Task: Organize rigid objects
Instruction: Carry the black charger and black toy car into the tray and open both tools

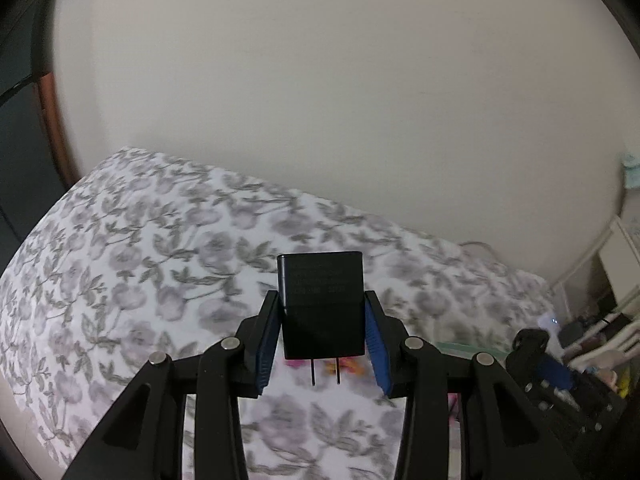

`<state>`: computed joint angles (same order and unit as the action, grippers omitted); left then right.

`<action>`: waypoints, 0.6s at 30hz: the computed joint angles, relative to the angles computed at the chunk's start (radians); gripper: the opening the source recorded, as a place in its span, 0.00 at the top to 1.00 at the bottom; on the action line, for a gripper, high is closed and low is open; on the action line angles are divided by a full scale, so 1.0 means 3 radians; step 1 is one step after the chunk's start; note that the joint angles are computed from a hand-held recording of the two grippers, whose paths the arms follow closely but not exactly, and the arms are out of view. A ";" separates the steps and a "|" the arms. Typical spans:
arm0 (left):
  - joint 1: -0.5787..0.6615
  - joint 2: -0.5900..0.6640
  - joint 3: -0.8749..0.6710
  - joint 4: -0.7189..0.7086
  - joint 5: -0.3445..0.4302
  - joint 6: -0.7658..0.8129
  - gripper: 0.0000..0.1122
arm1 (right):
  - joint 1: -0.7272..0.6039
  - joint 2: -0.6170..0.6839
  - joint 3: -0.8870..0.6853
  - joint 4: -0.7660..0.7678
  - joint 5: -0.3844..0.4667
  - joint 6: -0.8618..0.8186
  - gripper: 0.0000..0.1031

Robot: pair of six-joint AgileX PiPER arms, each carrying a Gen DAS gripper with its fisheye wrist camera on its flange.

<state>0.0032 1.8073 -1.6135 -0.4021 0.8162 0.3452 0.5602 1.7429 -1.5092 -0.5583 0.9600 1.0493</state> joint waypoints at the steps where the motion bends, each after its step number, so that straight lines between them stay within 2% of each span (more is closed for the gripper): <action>1: -0.0051 -0.0029 0.0022 0.0000 0.0006 -0.0008 0.63 | -0.0004 -0.0070 0.0050 -0.0081 0.0077 0.0029 0.64; 5: -0.0291 -0.0153 0.0138 0.0049 -0.0009 -0.0043 0.63 | -0.0122 -0.0446 0.0394 -0.0238 0.0177 0.0172 0.64; 8: -0.0435 -0.0221 0.0208 -0.0082 0.0060 0.0097 0.63 | -0.0254 -0.0662 0.0614 -0.0306 0.0282 0.0233 0.64; 11: -0.0586 -0.0249 0.0256 -0.0147 0.0130 0.0168 0.63 | -0.0353 -0.0799 0.0764 -0.0330 0.0435 0.0256 0.64; 14: -0.0716 -0.0239 0.0288 -0.0203 0.0209 0.0204 0.63 | -0.0479 -0.0934 0.0929 -0.0291 0.0436 0.0259 0.64; 18: -0.0927 -0.0214 0.0365 -0.0196 0.0268 0.0198 0.63 | -0.0540 -0.0909 0.0976 -0.0273 0.0558 0.0207 0.64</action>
<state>-0.2748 1.7431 -1.5041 -0.4608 0.8966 0.4045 0.3981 1.4704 -1.2163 -0.6403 1.1276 1.1114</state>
